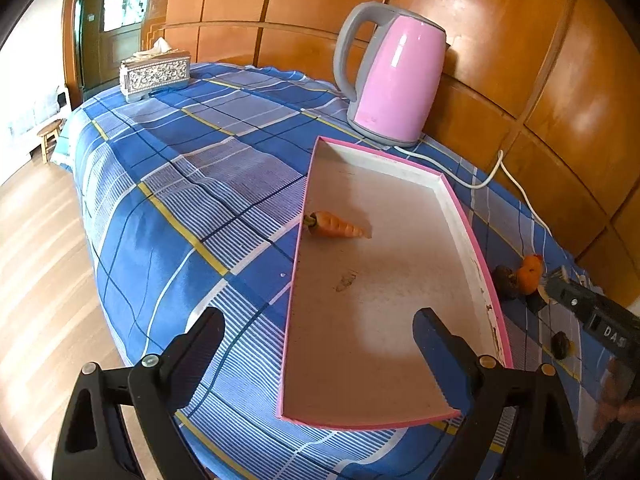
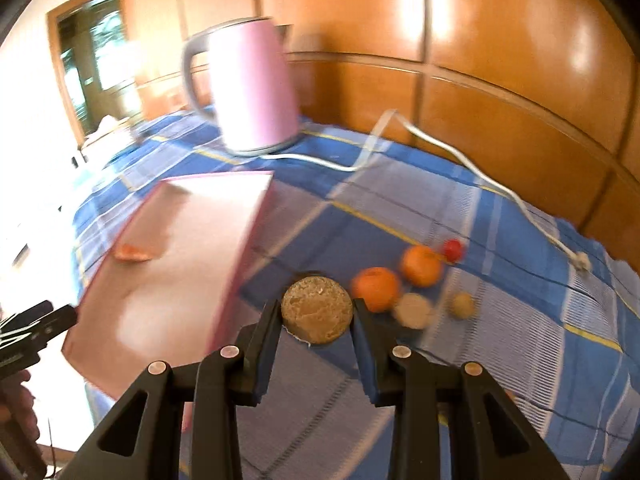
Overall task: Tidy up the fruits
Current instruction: 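Carry the root slice with the right tool into the tray and release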
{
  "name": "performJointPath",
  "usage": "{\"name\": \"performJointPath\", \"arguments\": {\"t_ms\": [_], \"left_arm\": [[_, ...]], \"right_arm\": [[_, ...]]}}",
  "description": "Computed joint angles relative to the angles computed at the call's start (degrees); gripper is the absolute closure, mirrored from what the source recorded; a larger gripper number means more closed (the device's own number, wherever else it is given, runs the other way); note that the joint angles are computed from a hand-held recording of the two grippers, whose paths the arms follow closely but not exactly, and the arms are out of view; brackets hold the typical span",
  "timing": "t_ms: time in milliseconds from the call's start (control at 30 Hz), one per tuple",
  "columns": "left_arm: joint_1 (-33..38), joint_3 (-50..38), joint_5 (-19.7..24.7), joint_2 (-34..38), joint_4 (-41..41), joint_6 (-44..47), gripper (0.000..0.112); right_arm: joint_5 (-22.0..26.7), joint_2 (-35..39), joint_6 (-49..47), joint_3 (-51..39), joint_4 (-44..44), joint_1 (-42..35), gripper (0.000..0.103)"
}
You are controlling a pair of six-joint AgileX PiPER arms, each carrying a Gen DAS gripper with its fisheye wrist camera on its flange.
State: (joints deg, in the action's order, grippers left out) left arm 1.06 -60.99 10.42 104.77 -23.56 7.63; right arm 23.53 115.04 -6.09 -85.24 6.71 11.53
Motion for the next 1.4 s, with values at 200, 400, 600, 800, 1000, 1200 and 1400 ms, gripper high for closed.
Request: {"name": "performJointPath", "arguments": {"t_ms": [200,400,600,800,1000,1200,1400], "left_arm": [[1.0,-0.11,-0.09,-0.13,0.22,-0.7,0.017],[1.5,0.05,-0.21,-0.07,0.48,-0.97,0.017],[1.98,0.05,-0.67,0.12,4.62,-5.54,0.017],[2.83,0.19,-0.79,0.22,13.9,-16.17,0.017],[3.24,0.53,-1.01,0.34,14.15,-16.52,0.017],[3.31,1.05,-1.29,-0.22,12.83,-15.54,0.017],[2.79,1.51,-1.6,-0.79,13.75,-16.43,0.017]], "right_arm": [[3.86,3.84,-6.11,-6.23,5.96,3.49,0.068],[12.17,12.29,-5.07,-20.15,7.28,6.17,0.068],[18.22,19.89,-0.08,-32.73,3.22,8.77,0.068],[25.74,28.01,4.7,-48.48,-1.75,10.32,0.068],[32.42,34.93,8.35,-62.42,-5.69,11.2,0.063],[26.01,29.03,9.08,-50.67,-6.27,11.27,0.063],[18.36,21.75,11.91,-36.84,-8.12,11.17,0.058]]}}
